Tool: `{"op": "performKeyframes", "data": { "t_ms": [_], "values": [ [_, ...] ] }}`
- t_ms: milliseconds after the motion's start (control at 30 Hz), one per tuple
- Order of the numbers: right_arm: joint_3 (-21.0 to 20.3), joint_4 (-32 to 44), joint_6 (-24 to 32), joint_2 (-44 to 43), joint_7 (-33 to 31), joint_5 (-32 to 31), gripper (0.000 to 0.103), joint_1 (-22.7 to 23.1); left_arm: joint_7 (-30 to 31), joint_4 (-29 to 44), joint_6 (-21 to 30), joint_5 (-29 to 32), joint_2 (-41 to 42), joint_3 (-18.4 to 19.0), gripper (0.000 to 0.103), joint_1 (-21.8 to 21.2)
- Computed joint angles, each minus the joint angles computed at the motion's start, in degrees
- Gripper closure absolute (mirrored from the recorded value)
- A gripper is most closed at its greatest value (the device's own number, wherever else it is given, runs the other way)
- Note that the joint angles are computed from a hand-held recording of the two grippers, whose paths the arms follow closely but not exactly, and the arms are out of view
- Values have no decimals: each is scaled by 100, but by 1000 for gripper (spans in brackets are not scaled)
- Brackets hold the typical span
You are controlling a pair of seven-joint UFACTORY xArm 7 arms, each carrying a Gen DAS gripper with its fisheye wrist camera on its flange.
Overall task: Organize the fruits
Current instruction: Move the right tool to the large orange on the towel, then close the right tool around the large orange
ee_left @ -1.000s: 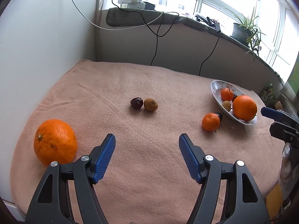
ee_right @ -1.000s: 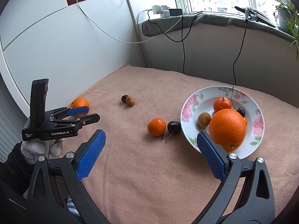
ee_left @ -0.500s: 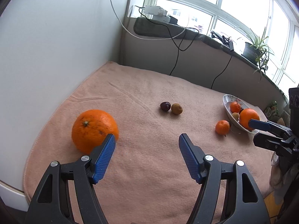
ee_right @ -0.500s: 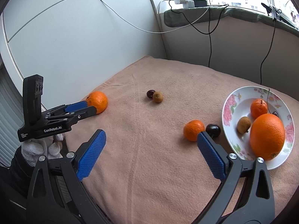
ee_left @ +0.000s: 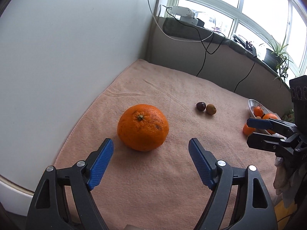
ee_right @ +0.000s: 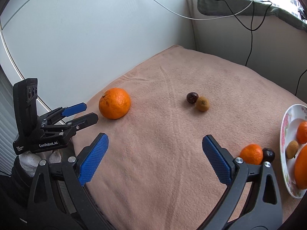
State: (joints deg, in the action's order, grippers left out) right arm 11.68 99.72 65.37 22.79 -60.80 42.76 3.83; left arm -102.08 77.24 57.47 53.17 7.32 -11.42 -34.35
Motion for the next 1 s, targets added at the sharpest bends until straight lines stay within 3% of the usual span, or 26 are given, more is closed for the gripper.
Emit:
{"op": "performKeyframes", "data": {
  "t_ms": [200,867,1000],
  "values": [
    [94,219,-1,209,161,-178,3,233,-43,-220,-234,-155,-107,44,23,148],
    [401,1589,430,1293,1085,-716,3,792,-521,-809,-1400,146,-379,55,23,546],
    [447,1878,664,1497,1199,-760,12,839,-806,-991,-1819,276,-446,74,24,664]
  ]
}}
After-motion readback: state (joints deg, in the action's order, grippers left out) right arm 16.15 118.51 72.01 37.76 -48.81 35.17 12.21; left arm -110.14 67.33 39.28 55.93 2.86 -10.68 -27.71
